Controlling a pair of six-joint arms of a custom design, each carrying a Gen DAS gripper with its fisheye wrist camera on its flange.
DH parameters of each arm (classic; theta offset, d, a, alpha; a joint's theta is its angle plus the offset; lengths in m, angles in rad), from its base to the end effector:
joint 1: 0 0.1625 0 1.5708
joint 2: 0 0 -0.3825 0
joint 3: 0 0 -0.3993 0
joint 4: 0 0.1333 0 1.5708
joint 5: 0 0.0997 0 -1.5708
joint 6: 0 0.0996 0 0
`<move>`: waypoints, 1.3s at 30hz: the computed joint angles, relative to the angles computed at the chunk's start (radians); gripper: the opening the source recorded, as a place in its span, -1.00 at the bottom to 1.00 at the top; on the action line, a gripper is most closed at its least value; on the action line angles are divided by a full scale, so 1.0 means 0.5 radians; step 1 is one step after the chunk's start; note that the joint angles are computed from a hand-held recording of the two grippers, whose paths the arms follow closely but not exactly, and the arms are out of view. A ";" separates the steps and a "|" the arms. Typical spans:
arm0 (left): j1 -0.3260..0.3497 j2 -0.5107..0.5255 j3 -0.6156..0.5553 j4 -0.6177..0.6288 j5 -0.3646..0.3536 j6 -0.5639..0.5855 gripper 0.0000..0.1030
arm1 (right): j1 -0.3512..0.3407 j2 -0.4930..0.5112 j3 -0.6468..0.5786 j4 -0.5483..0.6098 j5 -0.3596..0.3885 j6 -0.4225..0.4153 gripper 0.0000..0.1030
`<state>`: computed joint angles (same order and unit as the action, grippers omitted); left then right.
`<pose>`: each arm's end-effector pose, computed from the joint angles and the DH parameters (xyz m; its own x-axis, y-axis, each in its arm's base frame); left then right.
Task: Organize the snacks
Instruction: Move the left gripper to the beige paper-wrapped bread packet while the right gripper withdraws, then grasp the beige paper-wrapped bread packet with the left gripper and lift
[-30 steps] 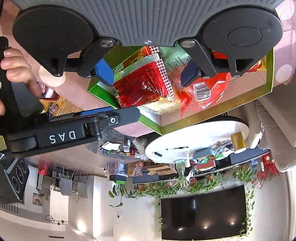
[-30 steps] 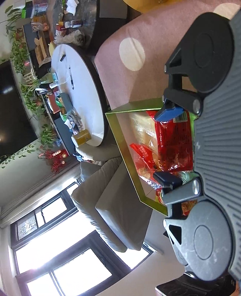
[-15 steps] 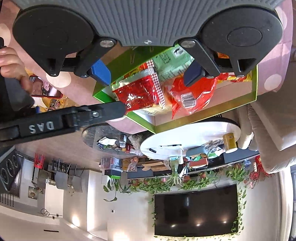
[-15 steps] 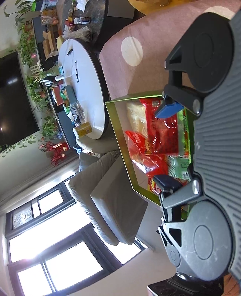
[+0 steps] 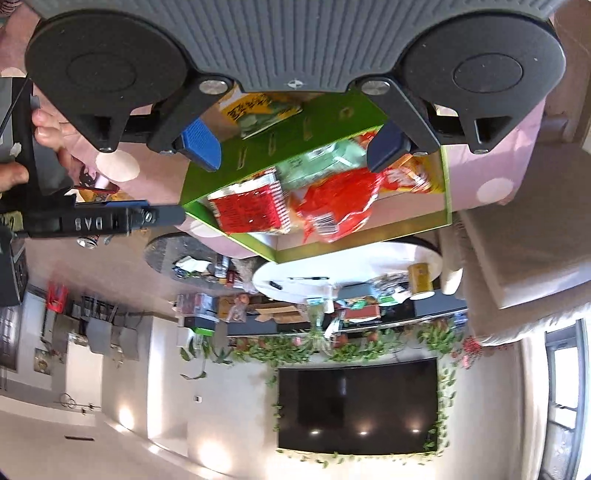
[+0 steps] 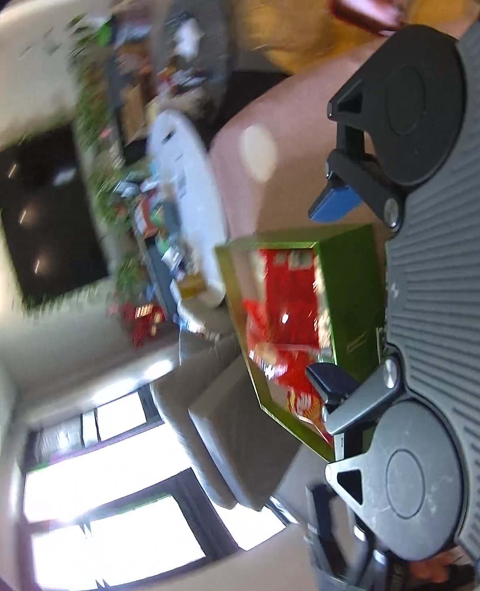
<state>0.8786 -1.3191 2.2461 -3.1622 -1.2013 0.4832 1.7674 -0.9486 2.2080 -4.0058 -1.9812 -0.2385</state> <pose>-0.1701 -0.4704 0.2019 -0.5281 0.6568 -0.5382 0.8445 0.3398 -0.4139 0.1832 -0.4407 0.1501 -0.9260 0.0877 0.3673 -0.3025 0.4099 -0.8605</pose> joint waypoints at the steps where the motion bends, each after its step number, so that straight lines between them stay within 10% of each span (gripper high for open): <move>1: 0.004 -0.021 0.011 0.003 0.003 -0.007 0.65 | 0.037 0.029 -0.032 -0.030 -0.095 0.012 0.25; 9: 0.050 -0.118 0.086 0.024 0.047 -0.075 0.65 | 0.117 0.260 -0.190 -0.330 -0.499 -0.406 0.25; 14: 0.116 -0.160 0.097 0.082 0.066 -0.196 0.66 | -0.012 0.162 -0.067 -0.127 -0.241 0.139 0.25; 19: 0.143 -0.181 0.104 0.074 0.119 -0.247 0.65 | -0.076 0.207 -0.093 -0.100 0.283 0.338 0.25; 30: 0.156 -0.414 0.227 0.227 0.058 -0.173 0.66 | 0.131 0.120 -0.043 0.014 0.063 0.025 0.25; 39: 0.017 -0.805 0.378 0.783 0.346 -0.550 0.66 | 0.255 0.194 -0.018 0.011 -0.090 -0.119 0.25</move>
